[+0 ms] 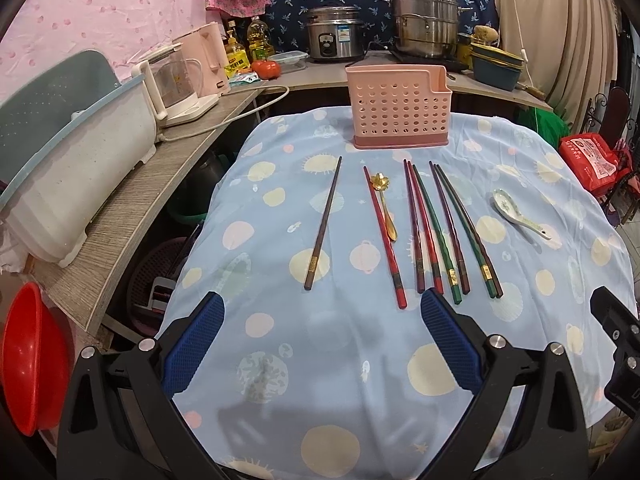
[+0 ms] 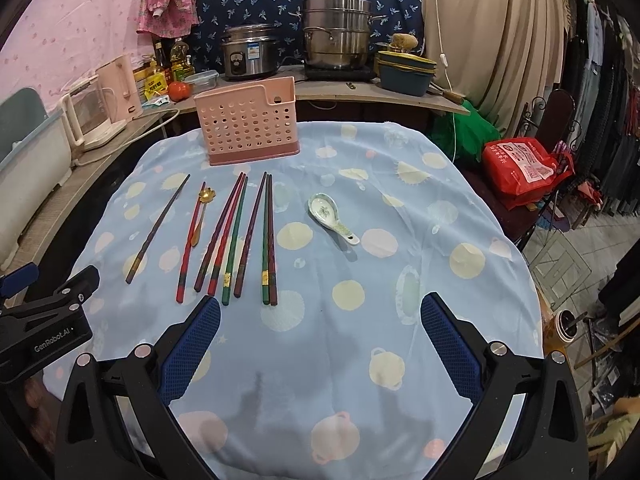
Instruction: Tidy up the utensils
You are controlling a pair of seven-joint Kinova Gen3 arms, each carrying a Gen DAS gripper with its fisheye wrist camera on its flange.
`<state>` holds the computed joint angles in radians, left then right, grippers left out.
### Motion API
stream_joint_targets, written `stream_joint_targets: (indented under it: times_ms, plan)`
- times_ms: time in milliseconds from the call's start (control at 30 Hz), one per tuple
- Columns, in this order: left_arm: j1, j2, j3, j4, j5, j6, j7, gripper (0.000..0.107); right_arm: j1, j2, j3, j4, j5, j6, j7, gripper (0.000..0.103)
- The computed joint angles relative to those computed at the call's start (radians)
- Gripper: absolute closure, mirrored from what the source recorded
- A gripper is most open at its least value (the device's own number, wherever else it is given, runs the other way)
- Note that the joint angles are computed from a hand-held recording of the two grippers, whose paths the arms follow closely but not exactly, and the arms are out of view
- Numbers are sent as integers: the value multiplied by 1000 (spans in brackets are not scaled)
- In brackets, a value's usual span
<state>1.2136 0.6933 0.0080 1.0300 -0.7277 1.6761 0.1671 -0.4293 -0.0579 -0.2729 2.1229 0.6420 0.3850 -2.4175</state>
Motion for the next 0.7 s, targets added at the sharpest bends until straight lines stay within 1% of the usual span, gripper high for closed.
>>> stream_joint_targets:
  times_ms: [200, 500, 700]
  plan:
    - [0, 0, 0, 0, 0, 4, 2, 13, 1, -2, 3, 0, -16, -3, 19, 7]
    - [2, -3, 1, 5, -2, 8, 8, 13, 2, -3, -5, 2, -3, -2, 3, 7]
    - [4, -2, 1, 5, -1, 11, 10, 13, 2, -9, -4, 7, -12, -1, 8, 7]
